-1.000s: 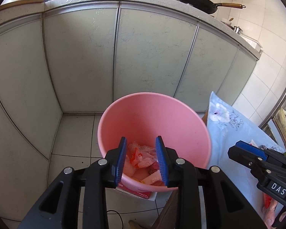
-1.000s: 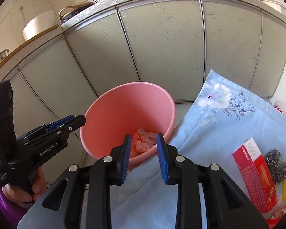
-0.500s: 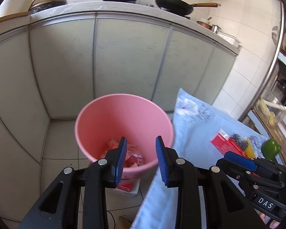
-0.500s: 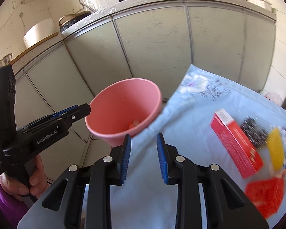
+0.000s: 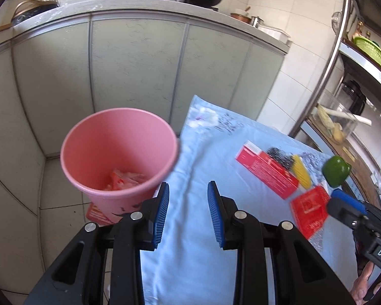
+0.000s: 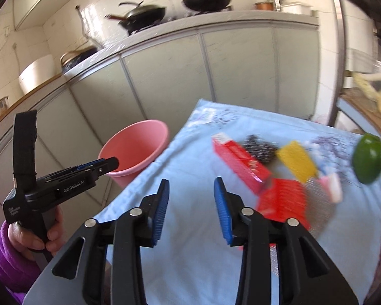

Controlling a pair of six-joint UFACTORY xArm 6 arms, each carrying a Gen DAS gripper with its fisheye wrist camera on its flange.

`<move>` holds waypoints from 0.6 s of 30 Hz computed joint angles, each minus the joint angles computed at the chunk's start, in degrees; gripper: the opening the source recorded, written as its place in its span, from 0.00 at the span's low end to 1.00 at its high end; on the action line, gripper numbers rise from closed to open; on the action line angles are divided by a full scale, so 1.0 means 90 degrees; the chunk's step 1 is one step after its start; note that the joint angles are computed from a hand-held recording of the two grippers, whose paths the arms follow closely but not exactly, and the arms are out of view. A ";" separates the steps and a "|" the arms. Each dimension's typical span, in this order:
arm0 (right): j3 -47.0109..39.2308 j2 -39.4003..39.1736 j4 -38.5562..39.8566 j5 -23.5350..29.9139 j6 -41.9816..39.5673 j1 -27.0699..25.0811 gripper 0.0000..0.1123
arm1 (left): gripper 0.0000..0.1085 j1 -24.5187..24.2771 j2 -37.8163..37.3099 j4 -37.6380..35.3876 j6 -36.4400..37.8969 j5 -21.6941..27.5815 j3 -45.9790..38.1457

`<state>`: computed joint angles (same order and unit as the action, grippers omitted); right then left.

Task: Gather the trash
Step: 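Move both tools back from the bucket toward the table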

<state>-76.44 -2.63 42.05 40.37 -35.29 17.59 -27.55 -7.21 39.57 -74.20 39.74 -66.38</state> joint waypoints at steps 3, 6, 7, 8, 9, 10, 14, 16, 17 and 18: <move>0.0284 -0.0227 0.0078 -0.0086 0.0013 -0.0233 0.34 | 0.28 -0.0028 0.0127 -0.0201 0.0122 -0.0111 -0.0104; 0.0503 -0.0375 0.0120 -0.0153 0.0019 -0.0453 0.34 | 0.28 -0.0058 0.0264 -0.0418 0.0266 -0.0228 -0.0216; 0.0544 -0.0399 0.0132 -0.0156 0.0021 -0.0513 0.34 | 0.28 -0.0082 0.0323 -0.0480 0.0323 -0.0248 -0.0273; 0.0600 -0.0426 0.0141 -0.0184 0.0026 -0.0553 0.34 | 0.28 -0.0101 0.0353 -0.0533 0.0381 -0.0259 -0.0306; 0.0676 -0.0462 0.0158 -0.0212 0.0016 -0.0614 0.35 | 0.28 -0.0116 0.0397 -0.0564 0.0423 -0.0273 -0.0347; 0.0739 -0.0484 0.0156 -0.0224 0.0031 -0.0658 0.35 | 0.28 -0.0127 0.0432 -0.0577 0.0453 -0.0285 -0.0377; 0.0936 -0.0485 0.0084 -0.0285 0.0110 -0.0754 0.41 | 0.28 -0.0175 0.0630 -0.0673 0.0616 -0.0259 -0.0573; 0.0935 -0.0423 0.0034 -0.0294 0.0178 -0.0765 0.42 | 0.28 -0.0190 0.0750 -0.0787 0.0726 -0.0230 -0.0692; 0.0934 -0.0386 0.0024 -0.0351 0.0178 -0.0771 0.42 | 0.28 -0.0207 0.0795 -0.0816 0.0757 -0.0211 -0.0741; 0.0915 -0.0328 -0.0029 -0.0448 0.0218 -0.0771 0.42 | 0.28 -0.0218 0.0826 -0.0830 0.0781 -0.0202 -0.0771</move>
<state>-68.20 -5.58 41.79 36.33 -33.33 10.64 -29.51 0.23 32.10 -67.17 37.92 -73.32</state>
